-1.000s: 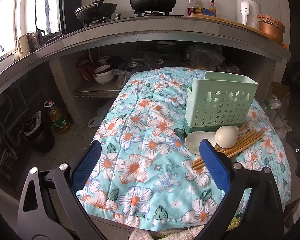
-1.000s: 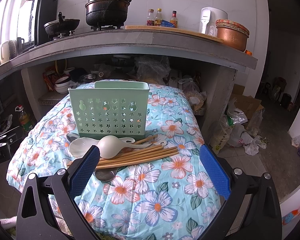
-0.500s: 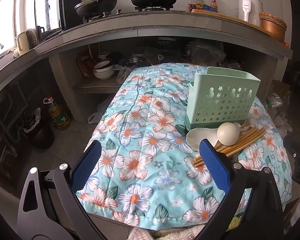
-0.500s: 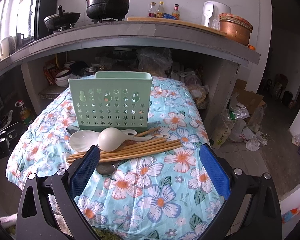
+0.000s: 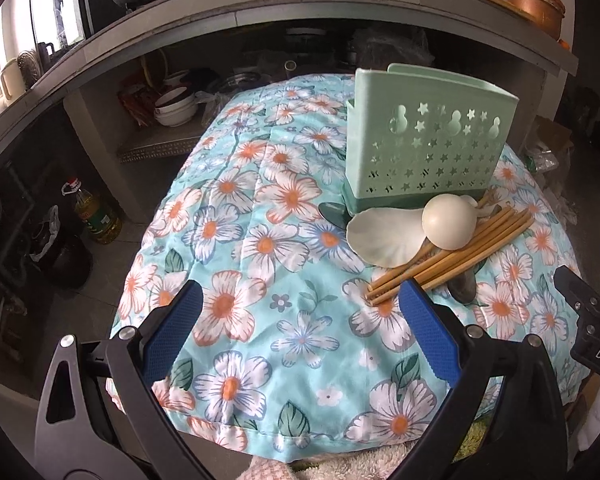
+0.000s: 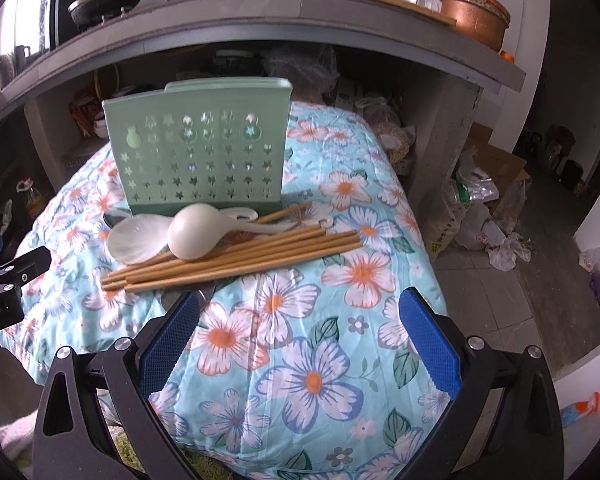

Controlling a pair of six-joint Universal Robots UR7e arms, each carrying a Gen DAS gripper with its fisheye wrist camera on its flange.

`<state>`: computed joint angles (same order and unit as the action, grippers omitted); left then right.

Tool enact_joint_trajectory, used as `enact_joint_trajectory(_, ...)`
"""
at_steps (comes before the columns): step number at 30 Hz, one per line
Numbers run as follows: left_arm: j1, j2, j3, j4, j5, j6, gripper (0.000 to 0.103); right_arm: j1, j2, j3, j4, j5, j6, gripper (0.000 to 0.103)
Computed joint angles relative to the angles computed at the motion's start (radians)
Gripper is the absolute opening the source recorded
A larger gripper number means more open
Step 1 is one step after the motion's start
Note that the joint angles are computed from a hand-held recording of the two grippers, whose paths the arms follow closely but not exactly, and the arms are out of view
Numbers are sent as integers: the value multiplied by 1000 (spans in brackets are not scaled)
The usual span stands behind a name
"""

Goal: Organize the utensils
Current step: 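Move the left gripper to the mint-green holder and grasp its rim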

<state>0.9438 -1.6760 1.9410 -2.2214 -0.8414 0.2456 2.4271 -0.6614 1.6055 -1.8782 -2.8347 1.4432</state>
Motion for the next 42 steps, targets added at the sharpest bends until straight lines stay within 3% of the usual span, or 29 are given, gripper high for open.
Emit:
enact_joint_trajectory(10,45,89,-38,54,-32,-11,95,-66,-19,40,-72,122,-7,97)
enact_joint_trajectory(21,95,164,-99,73,-90,35,95,-122,-1,54,-149,183,-17,97)
enact_joint_trajectory(30,160,227,-177,60,-234,150,95,-131,20,42,-128,166,35,97)
enact_joint_trajectory(37,197,275,-251,95,-373,221,95,-136,10,96,-280,158,-8,97)
enact_joint_trajectory(42,212,297,-278,95,-445,256,94,-126,5,98,-290,154,-24,97)
